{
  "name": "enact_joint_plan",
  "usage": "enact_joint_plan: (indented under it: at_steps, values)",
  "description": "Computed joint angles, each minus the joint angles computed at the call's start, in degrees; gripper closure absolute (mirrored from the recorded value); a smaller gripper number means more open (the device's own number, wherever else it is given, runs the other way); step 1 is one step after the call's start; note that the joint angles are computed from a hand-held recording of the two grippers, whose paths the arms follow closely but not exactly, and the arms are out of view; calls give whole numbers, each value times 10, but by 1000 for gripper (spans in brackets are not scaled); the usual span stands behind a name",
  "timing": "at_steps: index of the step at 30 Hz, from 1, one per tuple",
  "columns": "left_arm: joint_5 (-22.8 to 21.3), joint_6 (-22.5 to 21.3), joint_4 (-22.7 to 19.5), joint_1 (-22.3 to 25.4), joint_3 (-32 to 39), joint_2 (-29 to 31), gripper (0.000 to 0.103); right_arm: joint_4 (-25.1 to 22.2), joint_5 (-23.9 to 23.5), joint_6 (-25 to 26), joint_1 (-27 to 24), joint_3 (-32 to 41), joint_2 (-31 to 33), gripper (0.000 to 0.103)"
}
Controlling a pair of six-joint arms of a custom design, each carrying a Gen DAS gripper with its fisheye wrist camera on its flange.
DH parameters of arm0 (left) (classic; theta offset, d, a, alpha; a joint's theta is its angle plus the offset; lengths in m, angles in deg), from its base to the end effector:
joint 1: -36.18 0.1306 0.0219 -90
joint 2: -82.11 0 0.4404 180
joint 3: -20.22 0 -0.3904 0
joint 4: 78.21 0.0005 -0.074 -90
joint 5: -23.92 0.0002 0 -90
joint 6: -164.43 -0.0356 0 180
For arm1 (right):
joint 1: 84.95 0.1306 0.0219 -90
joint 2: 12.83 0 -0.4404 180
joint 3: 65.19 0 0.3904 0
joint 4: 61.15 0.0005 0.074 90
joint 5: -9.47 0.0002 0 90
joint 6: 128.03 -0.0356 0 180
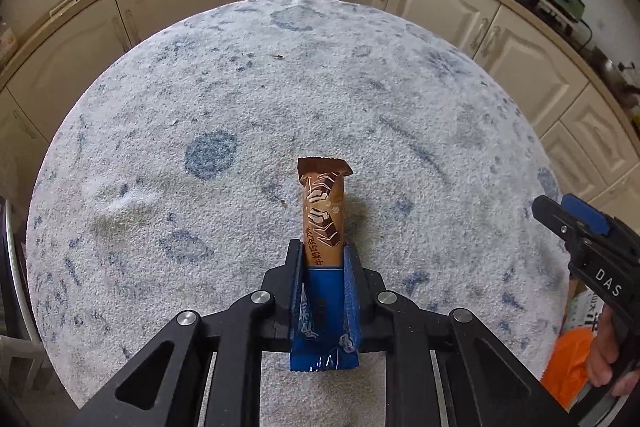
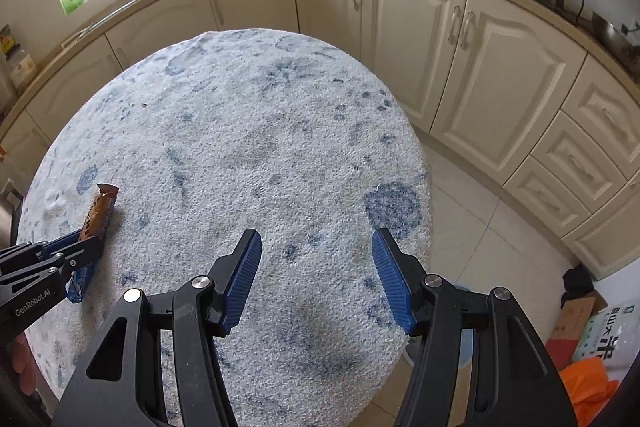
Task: Collect trash
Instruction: 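Carry the snack bar over the blue bucket and open the left tool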
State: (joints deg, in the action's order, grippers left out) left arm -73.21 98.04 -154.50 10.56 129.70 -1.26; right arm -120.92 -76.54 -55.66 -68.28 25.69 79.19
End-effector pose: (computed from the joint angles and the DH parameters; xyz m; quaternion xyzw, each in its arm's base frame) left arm 0.4544 -0.2136 0.5570 0.0028 0.9715 -0.0405 0.2336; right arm 0.4615 0.1351 0.4672 0.0168 0.9673 0.0418 0.2498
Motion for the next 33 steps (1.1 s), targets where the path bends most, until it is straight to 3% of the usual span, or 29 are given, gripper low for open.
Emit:
enact_joint_plan:
  at_steps: [13,21,33]
  values:
    - [14,-11,-3,-78,62,34,88,-11,21,-2,-57,-45,-69,44]
    - [27,-39,-14,-150,150,107,88,-40,33,3,-164,-94,-134,44]
    - [91,-90,-78,-234,322,254,88,-100,20,21,-362,-177,-197,43]
